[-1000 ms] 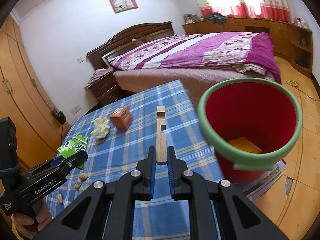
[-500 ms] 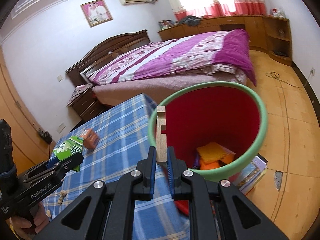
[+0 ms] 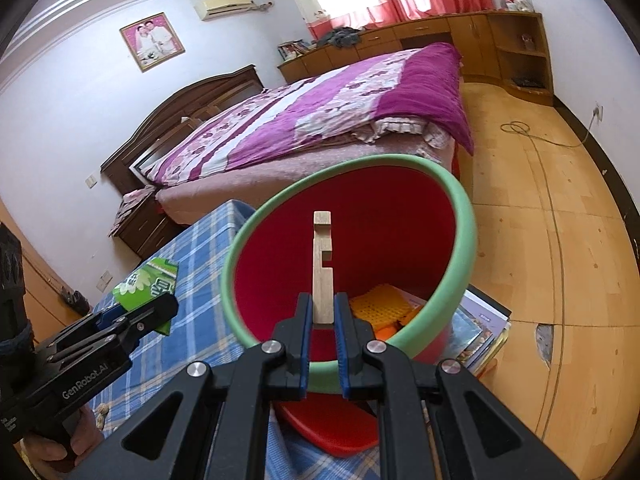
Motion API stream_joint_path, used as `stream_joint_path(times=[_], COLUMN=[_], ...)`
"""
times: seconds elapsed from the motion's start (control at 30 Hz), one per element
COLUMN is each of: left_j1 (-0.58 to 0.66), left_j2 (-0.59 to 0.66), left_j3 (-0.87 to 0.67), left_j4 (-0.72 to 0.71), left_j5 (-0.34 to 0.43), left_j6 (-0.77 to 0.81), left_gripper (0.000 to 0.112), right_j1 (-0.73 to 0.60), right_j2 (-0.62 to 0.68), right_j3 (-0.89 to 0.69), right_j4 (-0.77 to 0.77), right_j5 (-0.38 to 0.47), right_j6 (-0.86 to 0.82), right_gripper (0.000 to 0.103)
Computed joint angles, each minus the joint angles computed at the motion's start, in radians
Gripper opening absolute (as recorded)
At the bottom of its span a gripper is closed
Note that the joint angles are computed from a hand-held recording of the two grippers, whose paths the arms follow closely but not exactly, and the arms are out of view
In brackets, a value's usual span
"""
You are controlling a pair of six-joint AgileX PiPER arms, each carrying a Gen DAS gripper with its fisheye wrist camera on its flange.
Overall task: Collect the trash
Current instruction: 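Open both tools to drop the snack bag and stick into the bucket, then move both tools back over the plaid cloth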
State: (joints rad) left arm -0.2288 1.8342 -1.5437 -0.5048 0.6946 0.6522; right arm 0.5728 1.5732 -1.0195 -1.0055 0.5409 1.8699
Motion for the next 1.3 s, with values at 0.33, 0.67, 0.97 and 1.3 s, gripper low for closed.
stream_joint_path(times=[0.33, 0.67, 0.97, 1.3], left_j1=[-0.075, -0.077, -0.011, 0.113], left_j2=[0.109, 0.135, 0.094, 0.066], left_j3=[-0.102, -0.128, -0.092, -0.076], left_j4=[0.020, 0.052, 0.017, 0.002], left_j5=[0.017, 0.028, 0.045, 0.052], left_j6=[-0.029, -0.069, -0.053, -0.046], left_gripper=[0.052, 0.056, 0.056, 0.056], right_j1=[-0.049, -0.056, -0.010, 0.022], right_j2=[-0.001, -0.002, -0.004, 0.022], right_j3=[0.049, 0.065, 0.042, -0.006], right_j4=[-0.038, -0.072, -0.079, -0.028], right_j5=[-0.036, -0.058, -0.014, -0.006], right_j6=[0.060, 0.116, 0.143, 0.113], right_gripper=[0.015, 0.023, 0.044, 0.065])
